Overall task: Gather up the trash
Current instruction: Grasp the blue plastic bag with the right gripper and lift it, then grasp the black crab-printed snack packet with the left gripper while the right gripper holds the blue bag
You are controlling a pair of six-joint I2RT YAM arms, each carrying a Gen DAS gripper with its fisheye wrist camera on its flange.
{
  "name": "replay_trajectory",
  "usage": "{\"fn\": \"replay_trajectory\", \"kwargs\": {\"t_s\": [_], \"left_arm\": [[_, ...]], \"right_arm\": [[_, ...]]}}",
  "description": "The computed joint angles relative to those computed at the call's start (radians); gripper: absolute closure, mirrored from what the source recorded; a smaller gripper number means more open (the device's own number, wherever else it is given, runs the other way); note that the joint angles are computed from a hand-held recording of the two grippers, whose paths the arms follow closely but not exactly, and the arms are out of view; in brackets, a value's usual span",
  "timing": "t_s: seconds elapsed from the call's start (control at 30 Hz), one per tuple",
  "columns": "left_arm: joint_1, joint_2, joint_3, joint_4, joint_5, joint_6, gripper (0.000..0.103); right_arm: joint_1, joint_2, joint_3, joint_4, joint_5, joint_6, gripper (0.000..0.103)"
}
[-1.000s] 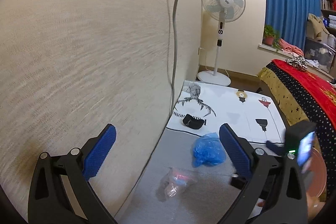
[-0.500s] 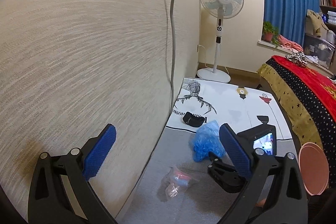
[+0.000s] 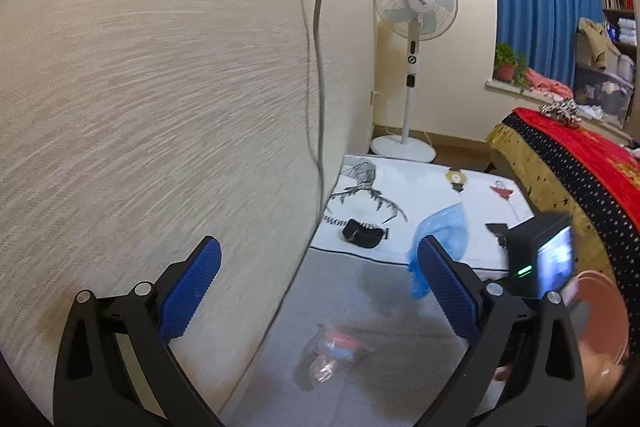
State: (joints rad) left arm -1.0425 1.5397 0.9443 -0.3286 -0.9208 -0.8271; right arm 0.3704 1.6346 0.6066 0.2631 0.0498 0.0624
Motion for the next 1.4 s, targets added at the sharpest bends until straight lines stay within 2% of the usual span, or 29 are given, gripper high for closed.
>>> {"fn": "replay_trajectory", "kwargs": {"t_s": [0.17,0.33,0.53,0.63,0.7,0.87,0.93,1.03,1.27,1.4], "left_arm": [[-0.008,-0.013,-0.023,0.100,0.026,0.047,0.008],[-0.051,-0.036,-0.045,0.224,0.039,0.118,0.008],[-0.150,-0.093,-0.196,0.416,-0.027,0.254,0.008],[-0.228,-0.107,-0.317,0.493,-0.046,0.220,0.008],[-0.287,-0.099,-0.383,0.533,-0.068,0.162,0.008],[-0.411,0.052,-0.470,0.569,-0.051,-0.096,0.008],[-0.422,0.130,-0.472,0.592,-0.041,-0.153,0.008],[-0.418,0.237,-0.473,0.661,-0.026,-0.183,0.008],[-0.397,0.422,-0.466,0.815,0.020,-0.144,0.008],[-0.399,0.470,-0.456,0.825,0.028,-0.153,0.008]], "right_arm": [[-0.134,-0.364,-0.063,-0.252,-0.044,-0.034,0.102],[-0.348,-0.717,-0.145,-0.493,-0.135,-0.092,0.102],[-0.584,-0.901,-0.198,-0.647,-0.240,-0.193,0.102],[-0.734,-1.023,-0.229,-0.756,-0.318,-0.290,0.102],[-0.851,-1.083,-0.240,-0.831,-0.381,-0.371,0.102],[-1.031,-1.132,-0.263,-0.923,-0.454,-0.482,0.102],[-1.065,-1.155,-0.274,-0.948,-0.470,-0.510,0.102],[-1.102,-1.190,-0.282,-0.985,-0.493,-0.543,0.102],[-1.054,-1.232,-0.288,-1.002,-0.469,-0.497,0.102],[-1.048,-1.217,-0.301,-0.979,-0.448,-0.507,0.102]]}}
